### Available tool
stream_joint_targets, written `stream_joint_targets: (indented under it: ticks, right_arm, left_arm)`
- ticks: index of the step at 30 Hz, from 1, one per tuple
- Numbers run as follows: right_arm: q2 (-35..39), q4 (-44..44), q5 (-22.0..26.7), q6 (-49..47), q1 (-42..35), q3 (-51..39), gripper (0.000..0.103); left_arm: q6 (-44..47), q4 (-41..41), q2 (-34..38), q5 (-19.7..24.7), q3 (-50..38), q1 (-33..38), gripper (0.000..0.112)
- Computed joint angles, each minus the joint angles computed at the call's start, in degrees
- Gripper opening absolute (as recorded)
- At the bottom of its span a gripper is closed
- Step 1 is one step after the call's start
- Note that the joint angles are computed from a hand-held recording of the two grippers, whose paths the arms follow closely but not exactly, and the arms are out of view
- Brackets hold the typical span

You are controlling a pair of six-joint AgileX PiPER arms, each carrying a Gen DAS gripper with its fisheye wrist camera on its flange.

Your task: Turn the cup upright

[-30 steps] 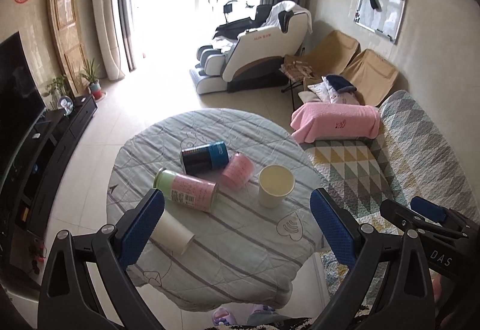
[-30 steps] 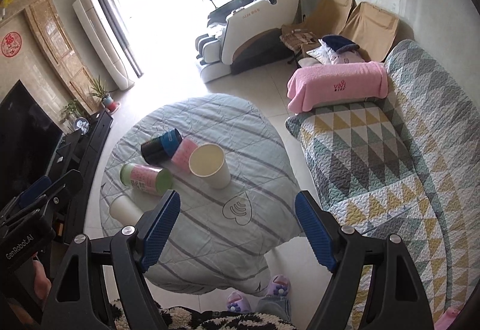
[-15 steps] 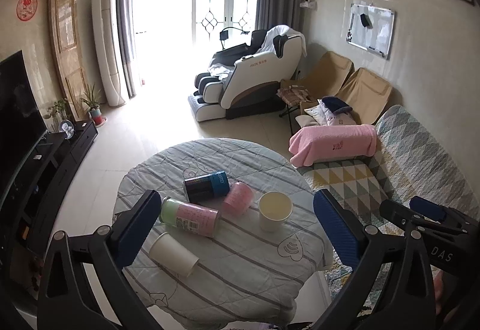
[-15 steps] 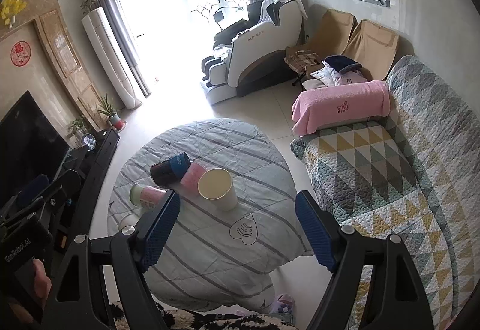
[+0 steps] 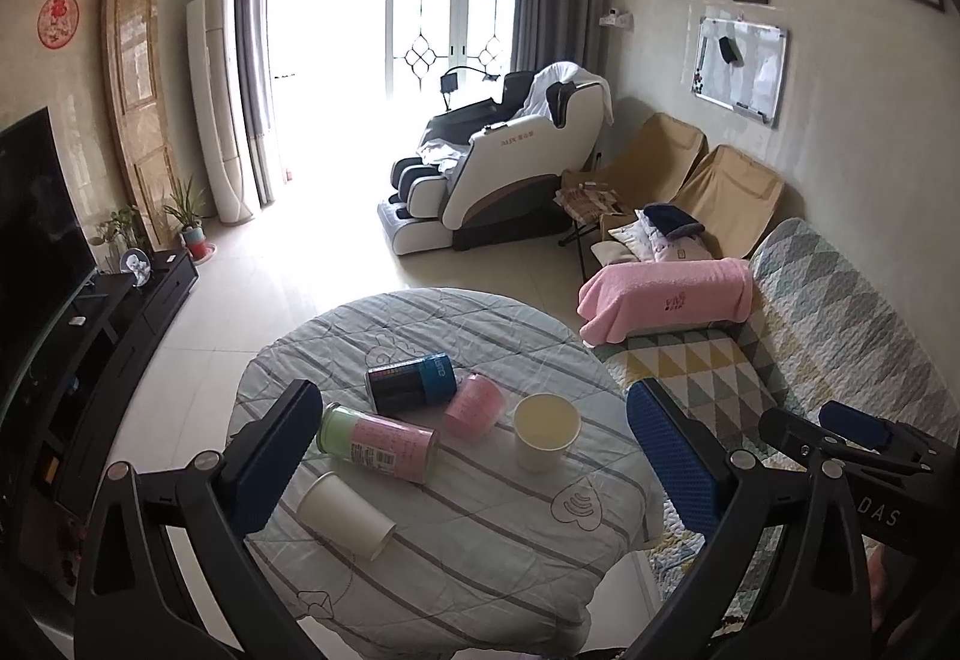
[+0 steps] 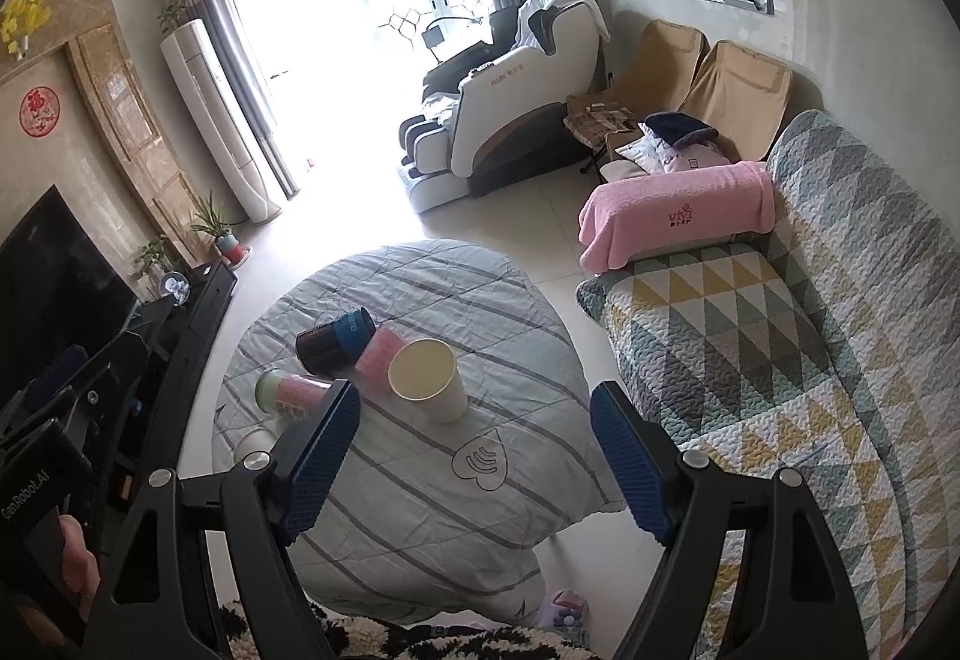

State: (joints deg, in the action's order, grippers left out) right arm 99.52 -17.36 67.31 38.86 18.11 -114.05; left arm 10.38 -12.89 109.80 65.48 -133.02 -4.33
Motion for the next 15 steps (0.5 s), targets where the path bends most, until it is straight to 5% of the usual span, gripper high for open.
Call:
stream_joint_targets:
  ticks: [15]
  right_arm:
    - [-0.56, 0.08, -0.17, -1.32, 0.18, 0.58, 0.08]
  left_arm:
    - [-1.32, 2.21, -1.18, -0.68, 1.87, -0.39, 0.103]
